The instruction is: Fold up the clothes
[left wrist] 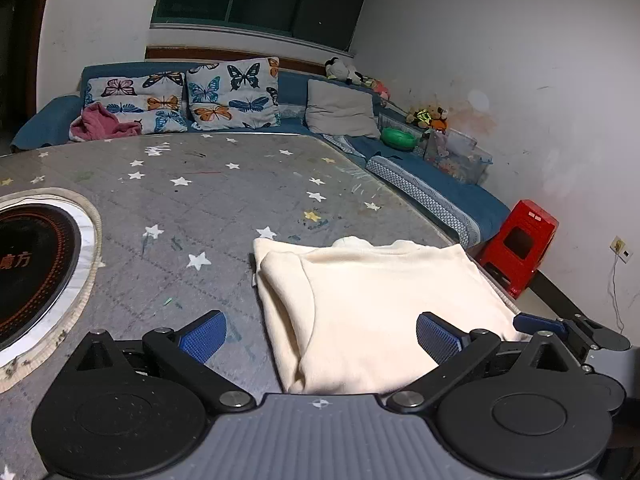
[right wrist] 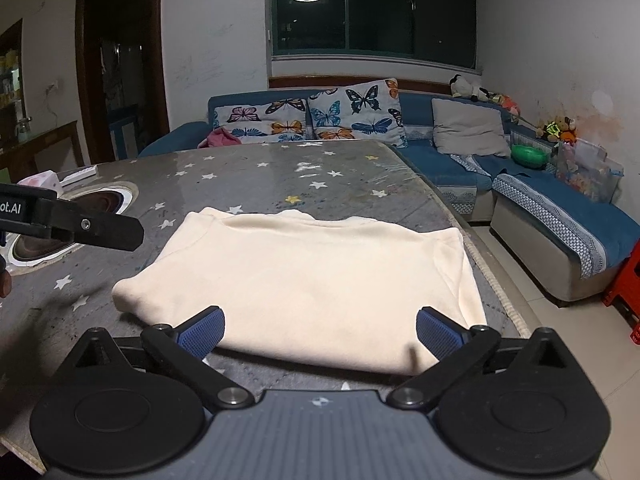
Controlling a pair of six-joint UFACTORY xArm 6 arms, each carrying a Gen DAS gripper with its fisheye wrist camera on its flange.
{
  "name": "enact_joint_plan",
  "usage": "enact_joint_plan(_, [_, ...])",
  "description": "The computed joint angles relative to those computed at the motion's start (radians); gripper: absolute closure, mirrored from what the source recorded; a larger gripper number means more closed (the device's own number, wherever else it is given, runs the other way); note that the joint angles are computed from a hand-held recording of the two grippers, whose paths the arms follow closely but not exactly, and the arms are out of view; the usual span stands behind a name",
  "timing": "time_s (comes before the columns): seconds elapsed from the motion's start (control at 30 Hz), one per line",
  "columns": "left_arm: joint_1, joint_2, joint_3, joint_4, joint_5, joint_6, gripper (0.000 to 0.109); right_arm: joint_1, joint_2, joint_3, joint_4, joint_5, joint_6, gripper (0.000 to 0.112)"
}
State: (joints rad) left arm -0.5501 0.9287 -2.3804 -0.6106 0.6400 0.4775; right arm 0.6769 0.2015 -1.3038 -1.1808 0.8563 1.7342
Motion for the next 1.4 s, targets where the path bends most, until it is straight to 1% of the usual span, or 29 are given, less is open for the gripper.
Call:
enact_joint_plan(0.23, [-0.004, -0.117, 0.198, -0.018, -0.078, 0.055, 0.006, 0.029, 0.007, -0.006, 0.005, 0.03, 0.01, 0.009])
enact_joint_plan(0.33, [-0.001, -0.147, 0.244, -0.047, -0.077, 0.099, 0.006, 0.043, 0.011, -0.011, 0.013, 0.045, 0.003, 0.009])
enact_joint_plan(0.4, [-0.002, -0.17, 0.284, -0.056, -0.091, 0.115, 0.006, 0.053, 0.014, -0.014, 0.018, 0.054, 0.0, 0.009])
enact_joint_plan(0.7, [-0.001, -0.24, 0.406, -0.076, -0.123, 0.151, 0.006, 0.082, 0.028, -0.025, 0.036, 0.078, 0.011, 0.009])
enact_joint_plan(1.1, [-0.003, -0.284, 0.492, -0.068, -0.158, 0.17, 0.006, 0.089, 0.05, -0.045, 0.065, 0.085, -0.009, 0.009])
enact_joint_plan(1.4, [-0.005, -0.28, 0.49, -0.056, -0.161, 0.164, 0.006, 0.086, 0.057, -0.054, 0.074, 0.078, -0.024, 0.009])
